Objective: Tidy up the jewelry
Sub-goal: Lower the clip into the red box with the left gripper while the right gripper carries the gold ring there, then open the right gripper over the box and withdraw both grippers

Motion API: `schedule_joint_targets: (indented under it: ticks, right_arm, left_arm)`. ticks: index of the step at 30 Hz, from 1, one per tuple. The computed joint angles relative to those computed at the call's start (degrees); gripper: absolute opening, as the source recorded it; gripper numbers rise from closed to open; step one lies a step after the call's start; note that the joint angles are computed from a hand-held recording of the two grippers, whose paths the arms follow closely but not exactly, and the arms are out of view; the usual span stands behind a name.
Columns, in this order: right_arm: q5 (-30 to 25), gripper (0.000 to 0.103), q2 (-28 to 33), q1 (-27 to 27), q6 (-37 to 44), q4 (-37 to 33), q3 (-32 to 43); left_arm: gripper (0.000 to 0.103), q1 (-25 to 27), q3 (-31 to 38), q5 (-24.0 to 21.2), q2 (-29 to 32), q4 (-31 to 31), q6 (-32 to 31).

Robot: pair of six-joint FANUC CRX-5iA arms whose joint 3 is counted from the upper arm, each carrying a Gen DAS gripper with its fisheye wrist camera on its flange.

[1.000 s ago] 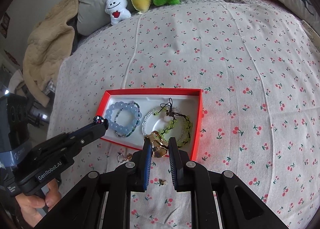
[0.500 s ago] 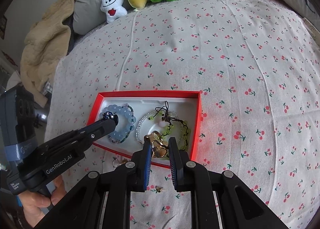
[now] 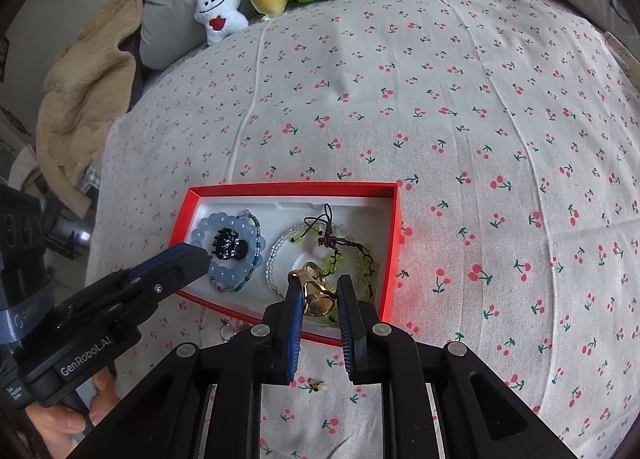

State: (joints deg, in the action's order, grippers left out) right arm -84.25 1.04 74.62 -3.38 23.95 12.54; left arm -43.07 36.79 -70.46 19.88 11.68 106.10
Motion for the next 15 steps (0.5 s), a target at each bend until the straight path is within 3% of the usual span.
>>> schedule_joint_targets:
  ticks: [6,15]
  right_arm:
    - [0.2,0.017,1.0,-1.0,1.0,-0.1,0.8]
    - [-0.7,0.017,3.7,-1.6,3.4,-0.2,3.5]
  left_arm:
    - [0.048,-0.5,-0.7,-0.9,-2.2,-3.0,1.3]
    - [0.059,-0.5,-1.5,-4.0,-3.5,-6.0,2.7]
